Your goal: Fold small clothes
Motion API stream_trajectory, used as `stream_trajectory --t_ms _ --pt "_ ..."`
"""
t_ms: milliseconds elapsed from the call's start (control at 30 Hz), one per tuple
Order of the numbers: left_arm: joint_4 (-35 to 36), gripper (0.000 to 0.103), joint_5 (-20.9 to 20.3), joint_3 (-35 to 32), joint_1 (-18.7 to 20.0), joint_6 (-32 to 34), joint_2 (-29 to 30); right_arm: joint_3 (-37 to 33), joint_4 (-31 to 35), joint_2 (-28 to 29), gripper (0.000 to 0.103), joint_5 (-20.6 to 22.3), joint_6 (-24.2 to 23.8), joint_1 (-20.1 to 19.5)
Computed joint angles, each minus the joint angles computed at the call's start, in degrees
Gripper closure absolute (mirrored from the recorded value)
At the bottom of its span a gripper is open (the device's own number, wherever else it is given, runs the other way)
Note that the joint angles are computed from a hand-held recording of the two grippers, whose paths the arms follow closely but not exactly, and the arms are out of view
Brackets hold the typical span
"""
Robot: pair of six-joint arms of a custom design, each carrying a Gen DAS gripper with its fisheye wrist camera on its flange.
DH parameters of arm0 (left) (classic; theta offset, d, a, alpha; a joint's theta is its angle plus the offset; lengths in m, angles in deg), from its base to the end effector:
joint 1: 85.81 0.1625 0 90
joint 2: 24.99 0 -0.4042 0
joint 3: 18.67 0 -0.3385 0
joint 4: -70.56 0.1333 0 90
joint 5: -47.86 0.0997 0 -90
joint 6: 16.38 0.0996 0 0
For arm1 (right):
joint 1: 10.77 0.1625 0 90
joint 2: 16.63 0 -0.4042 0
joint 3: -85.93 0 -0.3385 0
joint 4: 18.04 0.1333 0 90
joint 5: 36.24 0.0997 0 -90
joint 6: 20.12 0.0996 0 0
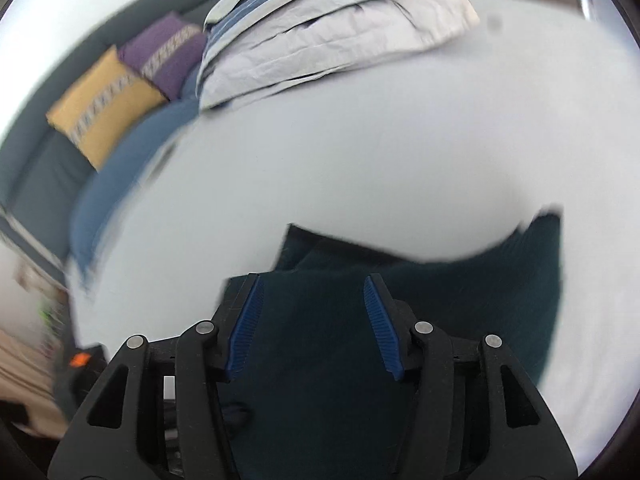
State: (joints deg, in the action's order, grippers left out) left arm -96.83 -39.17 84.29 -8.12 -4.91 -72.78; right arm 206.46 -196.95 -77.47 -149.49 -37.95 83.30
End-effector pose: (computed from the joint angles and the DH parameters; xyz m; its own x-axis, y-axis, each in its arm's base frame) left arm 0.0085 -0.6106 0.1297 -0.9211 0.3698 -0.1222 0.3883 0.8479 -0.3611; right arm 0.1292 -0.4915 0.1920 -0.8665 -0.1457 0.4774 -0.3438 0.8676 -0.3592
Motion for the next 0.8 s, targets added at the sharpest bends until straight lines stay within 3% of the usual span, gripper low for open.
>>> stream_trajectory --t_ms 167,300,433,500,633,733,800 --pt "2.26 0.097 -2.76 -1.50 1.25 -0.30 0.07 -6.09 5.17 4.45 0.052 -8.57 -8.83 2.95" --pt "1.23 0.097 -1.97 -0.82 0.69 0.05 0.07 -11.71 11.38 9.44 0.054 -13.92 -9.79 3.08" --pt "1.68 0.097 -3.73 -1.17 1.29 -0.78 0.16 -13.84 12.49 11.61 0.099 -14.04 -13.24 4.05" --pt "1.57 0.097 -4.39 -1.46 1.57 -1.32 0.37 -13.83 9.53 12.85 0.103 -15.47 -16.02 5.17" --pt "-0.20 0.097 -3.55 -0.48 1.04 -1.64 0.39 -13.47 6.35 13.17 0.103 -13.37 -19.36 6.89" --pt "-0.65 0.097 -3.51 0.22 1.27 -1.20 -0.06 -15.68 6.49 14.47 0.103 -12.71 -18.60 7.47" --pt "-0.39 0.097 -3.80 0.21 1.43 -1.26 -0.18 -18.13 8.89 14.33 0.103 -11.08 -14.85 6.67"
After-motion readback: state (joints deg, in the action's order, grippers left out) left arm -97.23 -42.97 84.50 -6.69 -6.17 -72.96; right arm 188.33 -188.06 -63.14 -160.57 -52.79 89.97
